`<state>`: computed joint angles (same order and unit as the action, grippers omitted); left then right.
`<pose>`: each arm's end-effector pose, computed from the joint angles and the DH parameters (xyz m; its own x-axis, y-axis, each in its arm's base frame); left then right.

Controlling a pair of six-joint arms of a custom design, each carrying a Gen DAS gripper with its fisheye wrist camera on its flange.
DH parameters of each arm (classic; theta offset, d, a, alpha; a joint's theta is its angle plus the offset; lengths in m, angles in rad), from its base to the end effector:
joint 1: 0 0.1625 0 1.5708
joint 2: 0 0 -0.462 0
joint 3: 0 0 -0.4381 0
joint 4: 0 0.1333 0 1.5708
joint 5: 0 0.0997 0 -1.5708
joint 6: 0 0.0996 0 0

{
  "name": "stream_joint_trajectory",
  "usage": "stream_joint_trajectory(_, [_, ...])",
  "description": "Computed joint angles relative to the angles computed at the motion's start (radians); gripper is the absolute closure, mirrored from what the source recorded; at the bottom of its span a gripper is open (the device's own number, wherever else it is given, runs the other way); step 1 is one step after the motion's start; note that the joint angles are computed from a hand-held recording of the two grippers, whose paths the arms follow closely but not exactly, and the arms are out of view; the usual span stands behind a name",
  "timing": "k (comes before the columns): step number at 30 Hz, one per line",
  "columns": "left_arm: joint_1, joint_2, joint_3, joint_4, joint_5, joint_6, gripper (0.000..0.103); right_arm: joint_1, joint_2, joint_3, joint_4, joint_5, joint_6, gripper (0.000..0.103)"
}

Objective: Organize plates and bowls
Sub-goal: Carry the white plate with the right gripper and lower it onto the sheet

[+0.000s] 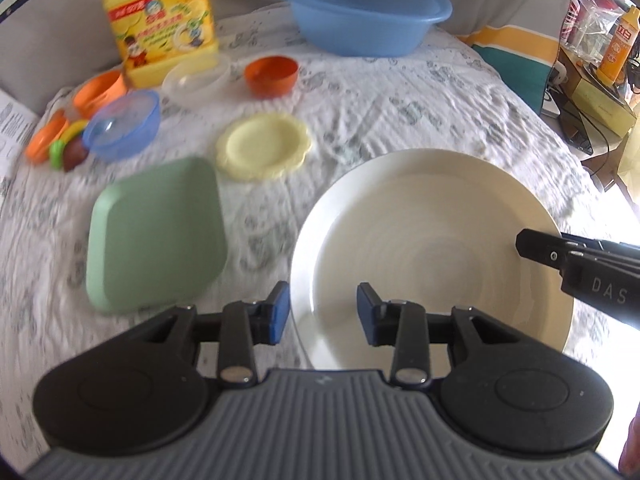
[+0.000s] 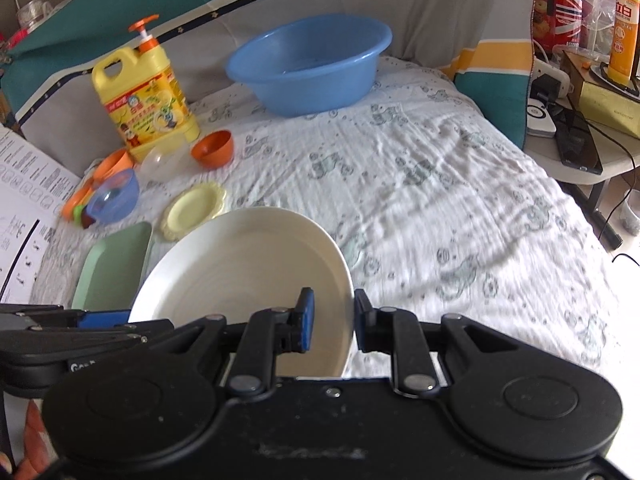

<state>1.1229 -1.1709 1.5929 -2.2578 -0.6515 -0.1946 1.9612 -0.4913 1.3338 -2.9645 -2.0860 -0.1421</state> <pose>-0.1080 -0.7154 0.3764 -0.7056 -0.0947 -0.7023 0.2869 0.8680 -0.4054 0.3935 -0.7348 0.0319 -0.8479 -0.2032 0.4897 -0.4488 0.7668 -0.4590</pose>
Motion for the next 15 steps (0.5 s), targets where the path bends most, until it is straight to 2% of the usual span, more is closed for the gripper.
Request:
stream_joint_trajectory(6, [-0.001, -0.028, 0.043, -0.025, -0.004, -0.017, 0.068, 0.002, -0.004, 0.019, 0.006, -0.01, 0.012, 0.082])
stream_joint_trajectory(10, [0.0, -0.029, 0.06, -0.06, 0.005, -0.005, 0.066, -0.002, 0.006, 0.008, 0.017, -0.013, 0.009, 0.082])
stream_joint_trajectory(15, [0.016, -0.022, 0.051, -0.044, 0.006, -0.029, 0.066, -0.007, 0.033, -0.03, 0.045, -0.006, 0.006, 0.082])
